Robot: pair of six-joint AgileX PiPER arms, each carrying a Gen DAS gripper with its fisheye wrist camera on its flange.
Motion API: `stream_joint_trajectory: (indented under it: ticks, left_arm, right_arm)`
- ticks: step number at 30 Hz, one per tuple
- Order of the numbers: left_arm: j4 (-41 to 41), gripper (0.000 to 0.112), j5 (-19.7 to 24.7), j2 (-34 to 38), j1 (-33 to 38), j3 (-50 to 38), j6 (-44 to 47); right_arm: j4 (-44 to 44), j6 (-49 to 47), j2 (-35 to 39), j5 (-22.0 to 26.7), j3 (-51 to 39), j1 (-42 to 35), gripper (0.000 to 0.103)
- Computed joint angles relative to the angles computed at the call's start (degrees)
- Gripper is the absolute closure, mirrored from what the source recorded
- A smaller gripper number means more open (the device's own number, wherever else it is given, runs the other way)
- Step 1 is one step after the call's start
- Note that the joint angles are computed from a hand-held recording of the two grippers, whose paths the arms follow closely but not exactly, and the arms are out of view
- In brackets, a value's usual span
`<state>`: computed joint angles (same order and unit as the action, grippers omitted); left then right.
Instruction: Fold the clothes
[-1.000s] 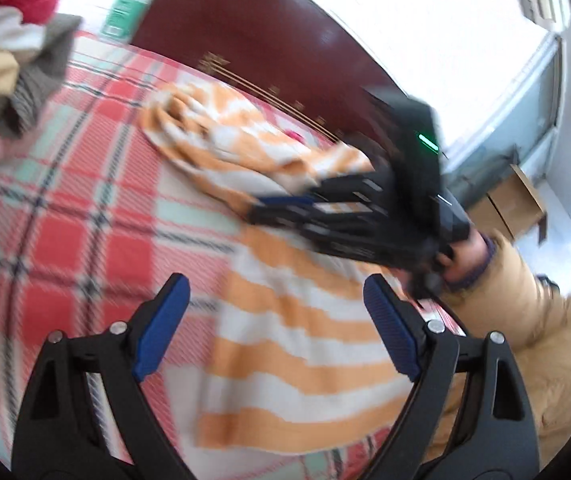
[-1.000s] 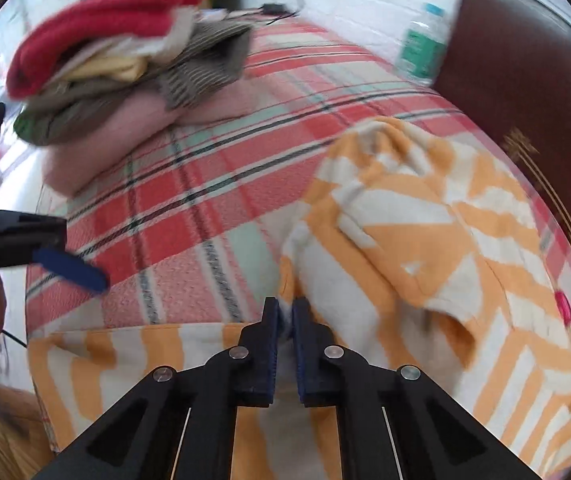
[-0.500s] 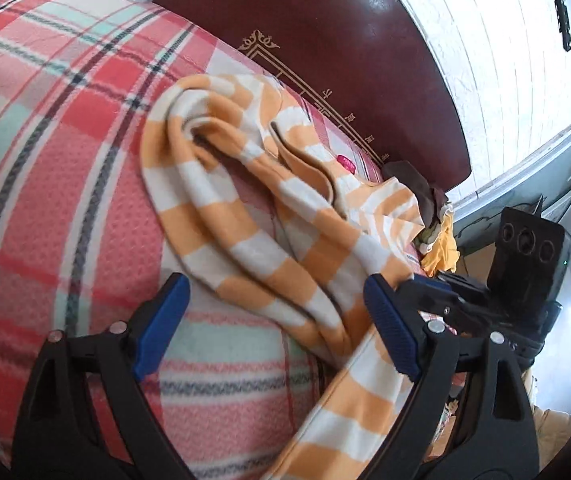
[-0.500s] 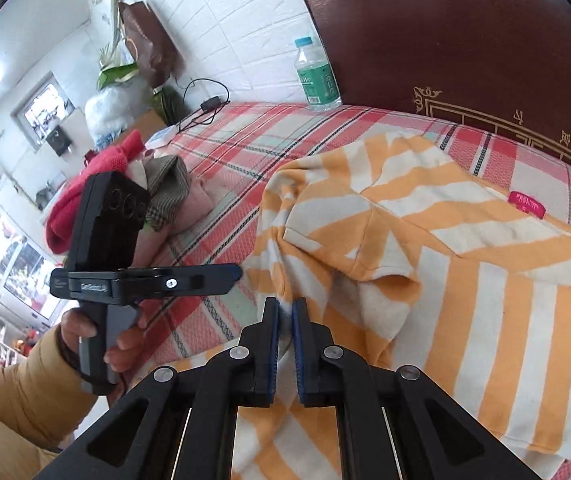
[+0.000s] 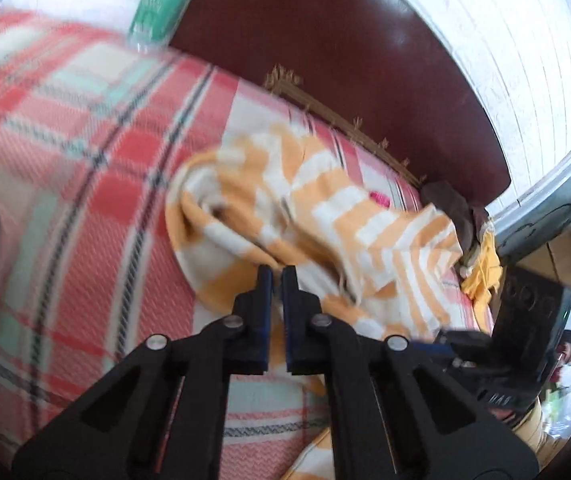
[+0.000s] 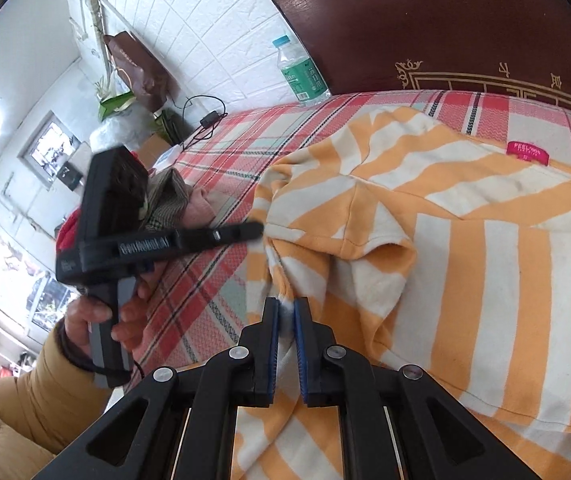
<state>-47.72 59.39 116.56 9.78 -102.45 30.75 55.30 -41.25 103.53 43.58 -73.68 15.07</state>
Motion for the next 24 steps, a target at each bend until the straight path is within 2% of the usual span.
stream_joint_trajectory:
  ticks: [3,6,8,9,10,11,12,15,20,22,23,24]
  left_arm:
    - [-2.05,0.107,2.74,0.86,2.05,-6.85,-1.42]
    - [-0.58,0.106,5.93,1.92,2.42,-11.57,-4.04]
    - [0.34,0.105,7.91,1.31,2.81,-10.43,-3.04]
    - [1.44,0.096,8.18,0.38,2.59,-8.24,-2.06]
    - [3.22,0.084,7.77,-0.90,1.86,-5.25,-1.20]
    - [5.05,0.046,7.32,-2.08,1.09,-2.41,-0.52]
    - [5.88,0.025,6.44,-3.30,0.33,0.56,0.39]
    - [5.70,0.024,2.38,-6.61,-2.06,8.64,3.50]
    - [11.77,0.026,-5.43,-8.26,-7.33,12.78,3.46]
    - [13.78,0.041,-5.55,-6.69,-8.61,11.45,2.67]
    - [14.18,0.056,-5.57,-6.05,-8.97,10.87,2.76]
    - [14.58,0.061,-5.57,-5.40,-9.33,10.29,2.85]
  right_arm:
    - [-1.40,0.42,0.06,-0.80,0.57,1.23,0.094]
    - [-4.71,1.89,0.08,-2.26,0.66,3.24,0.094]
    - [-5.26,1.97,-0.39,-3.30,1.07,3.66,0.094]
    - [-3.81,1.00,-0.72,-3.17,1.43,3.04,0.094]
    - [-2.65,0.27,-1.01,-3.12,1.75,2.46,0.094]
    - [-2.19,0.14,-1.20,-3.29,2.00,2.03,0.094]
    - [-1.63,-0.12,-1.26,-3.20,2.15,1.55,0.094]
    - [0.96,-1.68,-0.66,-1.93,2.38,0.23,0.094]
    - [3.24,-3.03,-0.10,-1.11,2.75,-0.23,0.094]
    - [3.47,-2.93,0.21,-0.97,2.40,-0.37,0.094]
    - [3.58,-2.87,0.37,-0.89,2.21,-0.45,0.094]
    - [3.72,-2.86,0.49,-0.82,2.10,-0.51,0.094]
